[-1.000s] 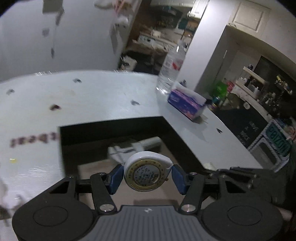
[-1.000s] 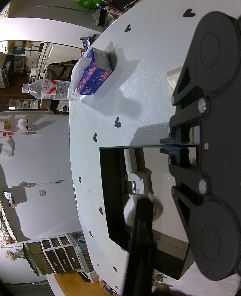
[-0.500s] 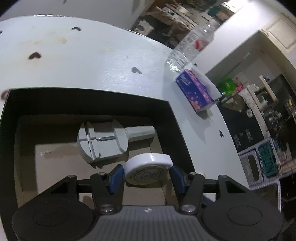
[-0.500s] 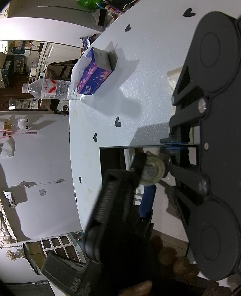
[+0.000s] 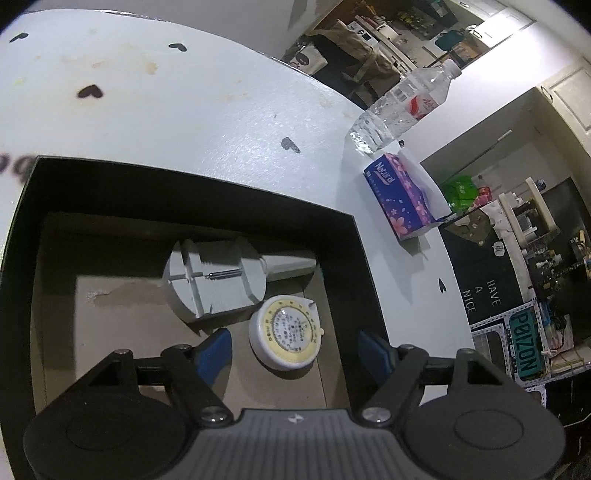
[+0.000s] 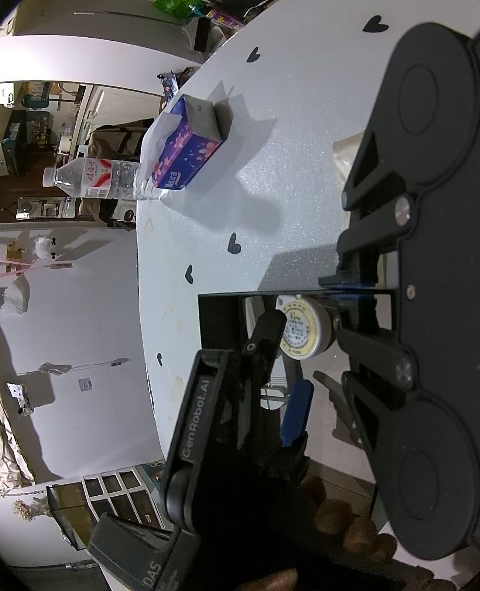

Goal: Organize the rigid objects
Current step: 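Open the left tool to drop the tape measure beside the watch-band tool, then move the left tool back over the remaining items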

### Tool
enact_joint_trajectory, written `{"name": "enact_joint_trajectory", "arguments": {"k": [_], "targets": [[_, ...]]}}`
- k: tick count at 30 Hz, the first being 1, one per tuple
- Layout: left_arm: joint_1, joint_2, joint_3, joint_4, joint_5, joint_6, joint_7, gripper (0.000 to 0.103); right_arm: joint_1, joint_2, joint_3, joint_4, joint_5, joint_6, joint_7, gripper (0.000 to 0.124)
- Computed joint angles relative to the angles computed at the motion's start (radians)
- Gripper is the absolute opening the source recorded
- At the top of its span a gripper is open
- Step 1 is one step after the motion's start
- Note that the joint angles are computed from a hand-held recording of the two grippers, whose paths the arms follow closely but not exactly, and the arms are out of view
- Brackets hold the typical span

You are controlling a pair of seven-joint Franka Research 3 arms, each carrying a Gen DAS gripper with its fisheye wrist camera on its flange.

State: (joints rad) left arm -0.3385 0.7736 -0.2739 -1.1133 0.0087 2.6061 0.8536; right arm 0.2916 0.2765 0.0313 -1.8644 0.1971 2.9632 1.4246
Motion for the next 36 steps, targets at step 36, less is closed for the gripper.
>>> {"name": "enact_joint_trajectory", "arguments": {"k": [36], "targets": [[-0.199, -0.598, 0.333, -0.712, 0.987, 0.047, -0.845, 0.098, 0.013, 0.005, -0.027, 0.018, -0.066, -0.032, 0.071, 0.013]]}}
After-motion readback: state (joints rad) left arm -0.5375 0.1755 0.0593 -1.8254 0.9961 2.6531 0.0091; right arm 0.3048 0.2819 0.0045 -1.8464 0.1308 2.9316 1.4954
